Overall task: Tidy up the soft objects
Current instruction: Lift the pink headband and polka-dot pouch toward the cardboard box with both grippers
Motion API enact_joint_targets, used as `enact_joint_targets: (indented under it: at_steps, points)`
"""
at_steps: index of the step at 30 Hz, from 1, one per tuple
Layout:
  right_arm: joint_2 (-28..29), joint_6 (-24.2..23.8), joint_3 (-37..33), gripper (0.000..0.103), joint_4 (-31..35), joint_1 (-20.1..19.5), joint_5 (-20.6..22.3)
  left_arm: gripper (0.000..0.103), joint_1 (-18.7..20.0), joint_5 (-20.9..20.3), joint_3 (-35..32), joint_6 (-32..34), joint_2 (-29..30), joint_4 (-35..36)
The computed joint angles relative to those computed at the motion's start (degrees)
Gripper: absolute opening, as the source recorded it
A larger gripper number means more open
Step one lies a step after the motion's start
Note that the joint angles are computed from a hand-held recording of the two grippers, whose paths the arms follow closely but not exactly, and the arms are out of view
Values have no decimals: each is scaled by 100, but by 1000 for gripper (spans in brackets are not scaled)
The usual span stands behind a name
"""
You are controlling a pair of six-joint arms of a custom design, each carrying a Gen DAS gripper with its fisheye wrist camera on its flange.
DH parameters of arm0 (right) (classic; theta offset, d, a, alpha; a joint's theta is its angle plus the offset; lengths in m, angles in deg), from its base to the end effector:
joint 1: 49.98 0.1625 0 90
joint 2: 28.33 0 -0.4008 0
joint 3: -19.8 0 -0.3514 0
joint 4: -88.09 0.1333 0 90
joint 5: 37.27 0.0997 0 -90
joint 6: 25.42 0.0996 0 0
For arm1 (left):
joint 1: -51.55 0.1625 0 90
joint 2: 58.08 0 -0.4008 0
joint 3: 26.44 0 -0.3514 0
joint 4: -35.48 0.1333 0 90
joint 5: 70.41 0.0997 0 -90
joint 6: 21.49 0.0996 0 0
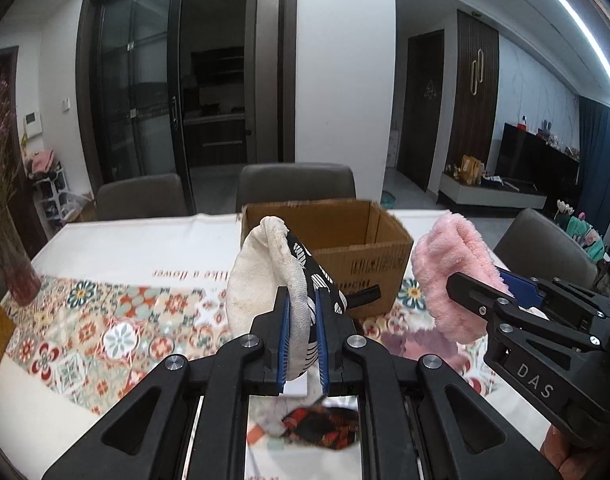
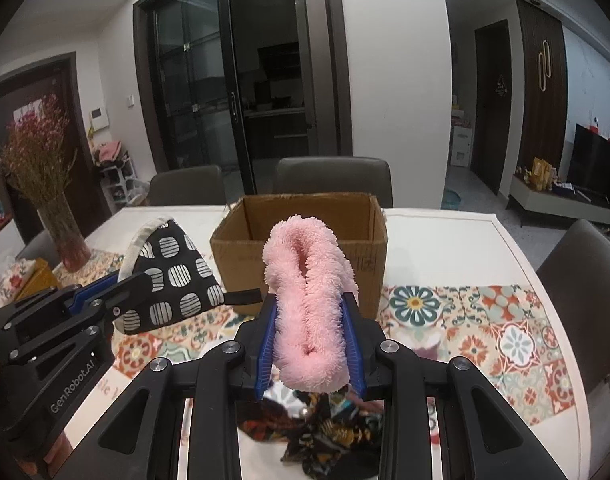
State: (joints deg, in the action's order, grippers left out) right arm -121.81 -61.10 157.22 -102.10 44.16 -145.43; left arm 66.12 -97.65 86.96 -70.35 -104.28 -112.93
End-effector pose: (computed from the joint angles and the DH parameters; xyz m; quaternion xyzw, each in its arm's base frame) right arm 0.1282 -0.3545 0.3490 0.2266 -0.8442 0.4101 0.2604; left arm -0.4331 -0.3418 0.0675 0.2344 0.8193 -0.4285 0.3004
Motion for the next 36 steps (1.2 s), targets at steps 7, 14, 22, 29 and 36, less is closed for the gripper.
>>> enact_joint_targets:
  at_steps: [7,14,22,29,36]
  points:
    - [333,63,-475,31,-93,-38,286,13,253,240,-384,1156,340,-1073]
    - [717,-68,-871,31,-333,1,424,13,500,304,-802,2207,647,-1937]
    - [1125,-154,-1338,31,-407,-18,607,13,731,296,-1291,3155,996,-2687]
    - [1470,-171,-1807,31,-246,-61,659,13,1011,188,-1846,3529,1277,-2850]
    - [1808,-21,-2309,32,123,-131,622,13,1305,-86,-2256,3451,1410,-2587]
